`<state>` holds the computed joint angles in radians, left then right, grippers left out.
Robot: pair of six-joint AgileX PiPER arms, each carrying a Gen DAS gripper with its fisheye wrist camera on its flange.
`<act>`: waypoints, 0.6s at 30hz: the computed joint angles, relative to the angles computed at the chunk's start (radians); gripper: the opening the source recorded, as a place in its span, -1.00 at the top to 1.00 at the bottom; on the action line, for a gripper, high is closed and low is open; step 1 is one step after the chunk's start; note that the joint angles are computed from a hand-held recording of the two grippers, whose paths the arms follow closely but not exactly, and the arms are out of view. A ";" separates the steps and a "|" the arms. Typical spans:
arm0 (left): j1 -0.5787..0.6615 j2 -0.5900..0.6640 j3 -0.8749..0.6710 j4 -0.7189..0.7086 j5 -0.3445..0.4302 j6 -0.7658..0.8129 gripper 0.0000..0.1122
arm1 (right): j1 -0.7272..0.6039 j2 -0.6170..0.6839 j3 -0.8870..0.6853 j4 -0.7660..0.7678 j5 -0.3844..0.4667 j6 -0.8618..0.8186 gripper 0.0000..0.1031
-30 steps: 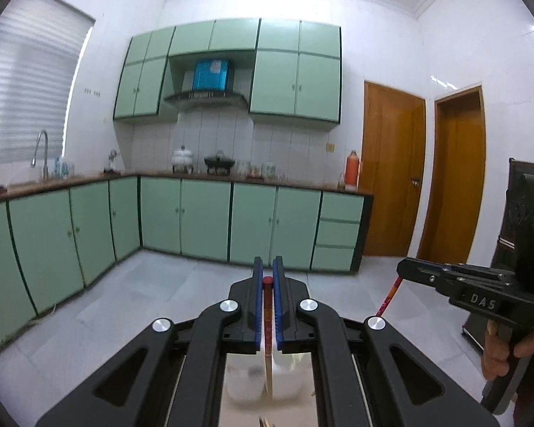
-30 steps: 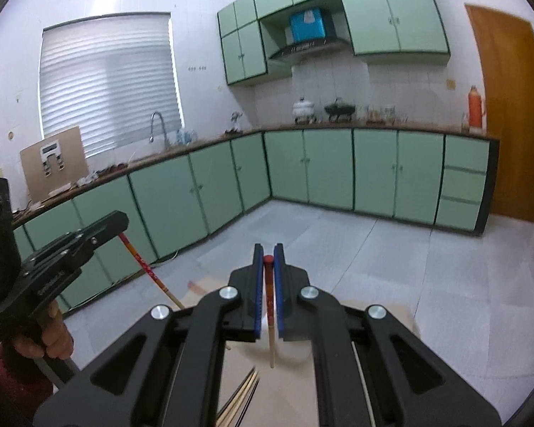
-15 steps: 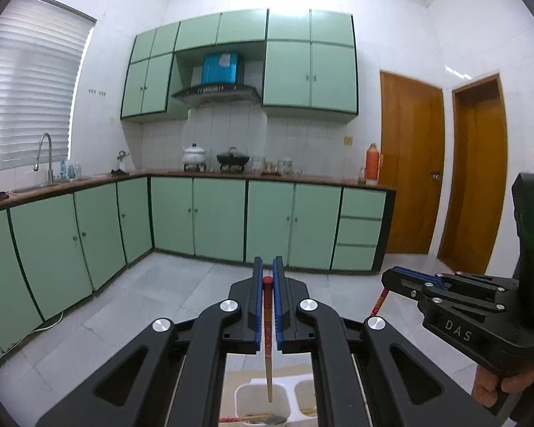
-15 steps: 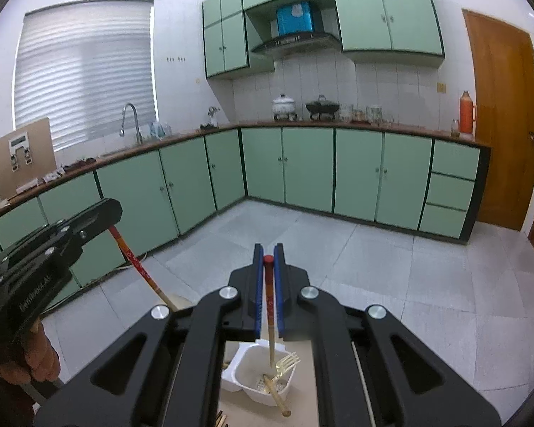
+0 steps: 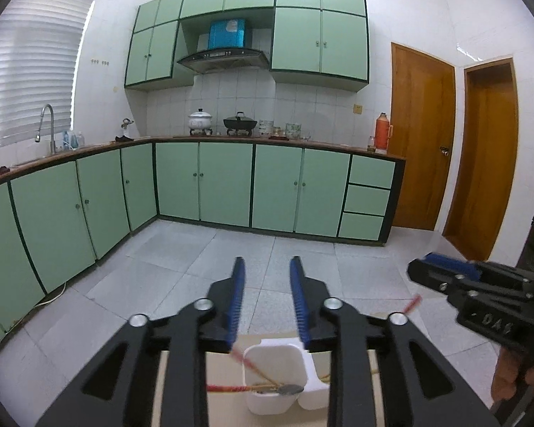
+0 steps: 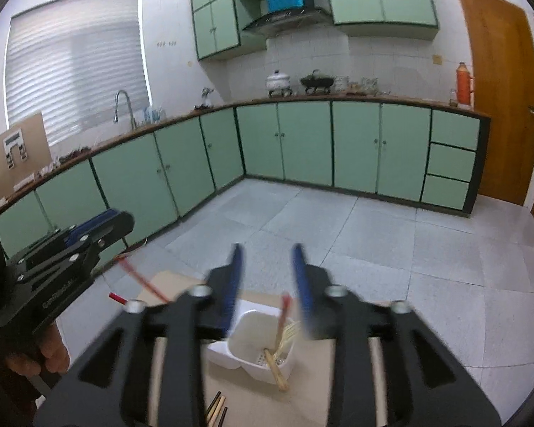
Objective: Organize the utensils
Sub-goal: 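Carry both chopsticks to the white holder and release them into it, then move both tools back toward the remaining chopsticks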
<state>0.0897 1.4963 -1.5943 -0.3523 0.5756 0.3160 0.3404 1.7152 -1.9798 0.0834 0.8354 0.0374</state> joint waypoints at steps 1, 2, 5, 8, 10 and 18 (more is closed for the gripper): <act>0.009 -0.014 0.009 -0.016 0.001 0.018 0.37 | 0.005 -0.041 0.058 -0.026 -0.038 0.017 0.13; 0.020 -0.035 0.030 -0.043 0.000 0.044 0.28 | 0.009 -0.080 0.111 -0.046 -0.067 0.026 0.07; 0.064 -0.133 0.134 -0.126 -0.006 0.127 0.14 | 0.032 -0.214 0.294 -0.158 -0.164 0.115 -0.23; 0.101 -0.225 0.244 -0.201 -0.007 0.205 0.11 | 0.079 -0.370 0.504 -0.317 -0.266 0.252 -0.35; 0.128 -0.298 0.336 -0.247 0.001 0.269 0.08 | 0.113 -0.461 0.623 -0.392 -0.294 0.320 -0.39; 0.211 -0.551 0.698 -0.257 0.119 0.374 -0.03 | 0.354 -0.698 1.012 -0.658 -0.192 0.696 -0.42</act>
<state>0.3004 0.9456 -0.8964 -0.6094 0.6949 0.6902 0.6943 1.0168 -0.9680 -0.5744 0.6433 0.7332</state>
